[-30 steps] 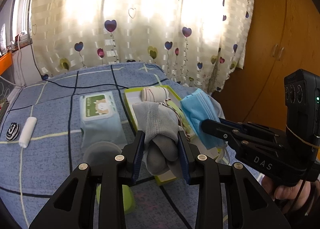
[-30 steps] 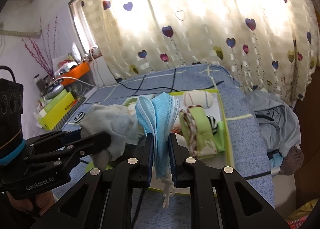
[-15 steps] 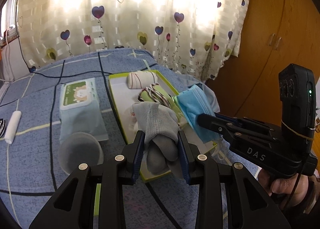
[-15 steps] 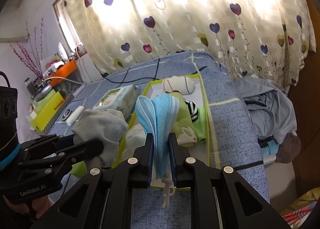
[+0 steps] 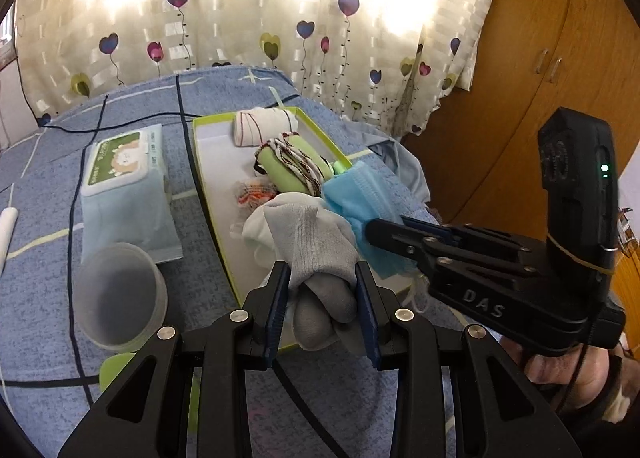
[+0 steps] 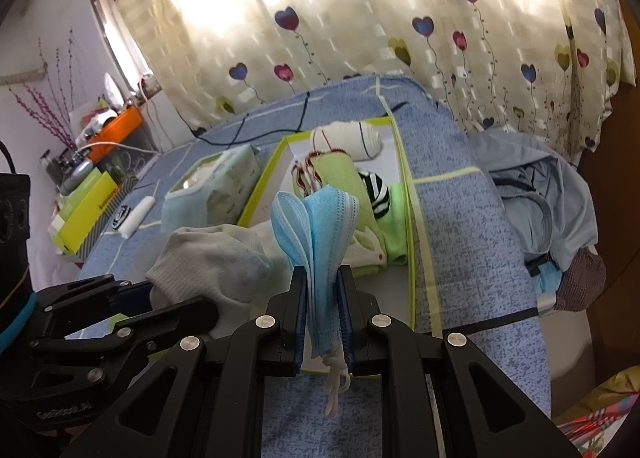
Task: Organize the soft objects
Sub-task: 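Carry the grey sock and blue mask over the white tray with both tools, then lower the grey sock and blue mask into the tray and open both tools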
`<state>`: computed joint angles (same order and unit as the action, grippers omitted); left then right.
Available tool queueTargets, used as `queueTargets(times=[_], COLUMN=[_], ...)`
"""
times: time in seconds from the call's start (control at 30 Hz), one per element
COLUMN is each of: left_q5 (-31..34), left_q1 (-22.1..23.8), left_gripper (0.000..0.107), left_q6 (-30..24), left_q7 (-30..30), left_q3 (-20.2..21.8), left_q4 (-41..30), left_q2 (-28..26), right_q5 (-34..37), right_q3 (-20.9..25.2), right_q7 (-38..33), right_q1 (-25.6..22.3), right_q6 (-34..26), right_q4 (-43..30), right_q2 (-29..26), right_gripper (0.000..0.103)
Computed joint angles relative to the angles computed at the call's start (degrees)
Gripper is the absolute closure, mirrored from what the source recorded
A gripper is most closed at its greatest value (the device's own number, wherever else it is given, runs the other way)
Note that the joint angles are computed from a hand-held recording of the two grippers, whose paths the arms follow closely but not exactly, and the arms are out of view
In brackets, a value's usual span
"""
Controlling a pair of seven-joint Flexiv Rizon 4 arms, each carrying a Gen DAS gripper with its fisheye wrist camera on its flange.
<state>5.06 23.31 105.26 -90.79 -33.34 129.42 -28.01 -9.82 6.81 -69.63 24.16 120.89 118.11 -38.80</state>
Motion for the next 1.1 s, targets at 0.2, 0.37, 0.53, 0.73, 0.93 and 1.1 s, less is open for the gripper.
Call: queueTargets(times=[0.2,0.37,0.53,0.73,0.93,1.1], left_q5=[-1.4,-2.2,-3.1,-4.7,-5.1,-4.2], left_q1=[-1.0,-1.4,-2.6,-5.0,-5.8,-3.9], left_gripper=[0.073,0.073,0.073,0.073,0.073,0.073], left_q6=[-1.4,-1.5,-1.8,-1.9,-2.0,-1.8], left_q7=[0.7,1.1,1.4,1.7,2.3,3.4], left_q3=[1.0,1.3,2.6,5.2,6.1,3.8], left_q4=[-1.2,-1.8,-2.7,-4.2,-4.9,-4.2], left_q2=[-1.2,-1.6,-1.8,-2.0,-2.4,-2.6], right_q5=[-1.4,-2.2,-2.9,-4.1,-4.8,-3.1], right_q3=[0.6,0.7,0.8,1.0,0.9,-0.5], right_q7=[0.8,1.4,1.8,2.5,2.5,2.0], right_q1=[-1.1,-1.5,-1.8,-2.5,-2.6,-1.0], right_q6=[-1.7,-2.7,-3.5,-5.2,-6.0,-5.6], right_q4=[-1.5,-2.7,-3.8,-6.5,-7.1,-6.1], right_q2=[-1.2,-1.9,-2.3,-3.4,-3.6,-3.1], right_gripper=[0.089,0.089,0.089,0.089,0.089,0.089])
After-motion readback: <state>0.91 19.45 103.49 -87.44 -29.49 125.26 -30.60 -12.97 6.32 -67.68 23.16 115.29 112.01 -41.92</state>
